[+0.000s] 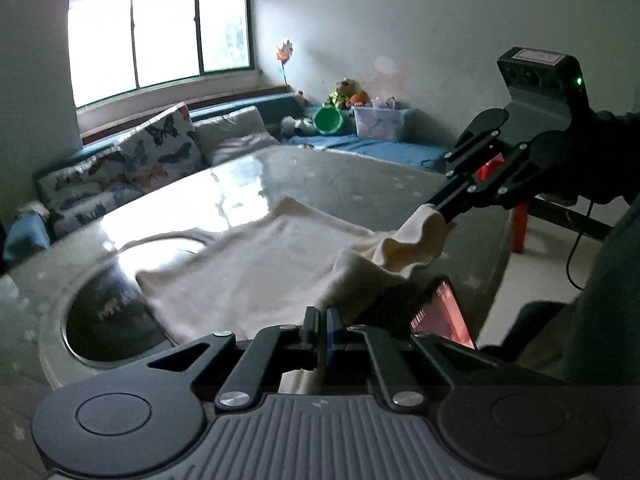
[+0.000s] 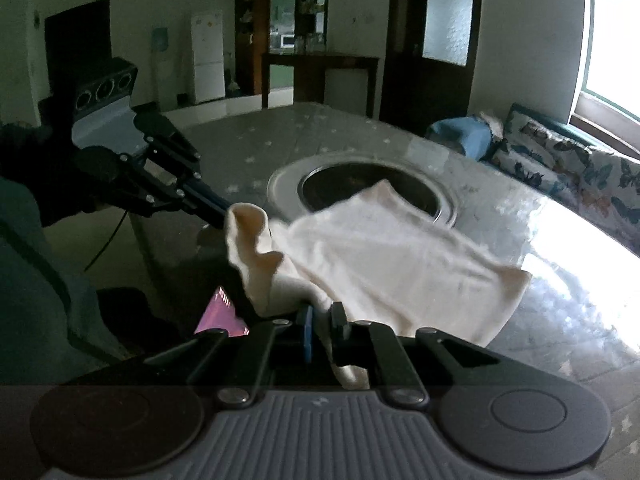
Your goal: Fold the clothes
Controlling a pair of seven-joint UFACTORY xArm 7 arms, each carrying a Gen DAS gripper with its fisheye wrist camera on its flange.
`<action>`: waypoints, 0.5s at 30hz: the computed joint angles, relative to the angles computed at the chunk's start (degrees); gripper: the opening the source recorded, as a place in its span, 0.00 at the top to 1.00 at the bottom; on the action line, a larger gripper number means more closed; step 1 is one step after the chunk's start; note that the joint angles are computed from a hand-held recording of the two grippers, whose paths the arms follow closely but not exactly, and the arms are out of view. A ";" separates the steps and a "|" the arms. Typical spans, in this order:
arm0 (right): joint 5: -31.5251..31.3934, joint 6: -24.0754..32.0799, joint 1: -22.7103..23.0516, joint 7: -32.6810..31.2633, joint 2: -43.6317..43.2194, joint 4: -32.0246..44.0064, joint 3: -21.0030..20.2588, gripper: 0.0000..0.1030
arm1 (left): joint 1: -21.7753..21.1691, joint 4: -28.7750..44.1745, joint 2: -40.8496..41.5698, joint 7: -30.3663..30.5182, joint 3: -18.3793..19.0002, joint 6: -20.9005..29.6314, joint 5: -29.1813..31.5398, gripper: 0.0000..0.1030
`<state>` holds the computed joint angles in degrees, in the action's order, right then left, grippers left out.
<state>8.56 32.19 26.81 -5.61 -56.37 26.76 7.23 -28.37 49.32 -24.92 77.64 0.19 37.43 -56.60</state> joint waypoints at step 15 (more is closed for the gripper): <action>-2.91 -13.11 -9.64 -7.95 28.69 17.04 -5.45 0.93 | 2.21 30.98 33.09 -3.98 -9.04 -21.62 4.47 0.98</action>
<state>5.64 19.07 17.17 -13.57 -27.68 43.80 1.79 -26.16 80.29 8.17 73.65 -8.85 15.81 -52.13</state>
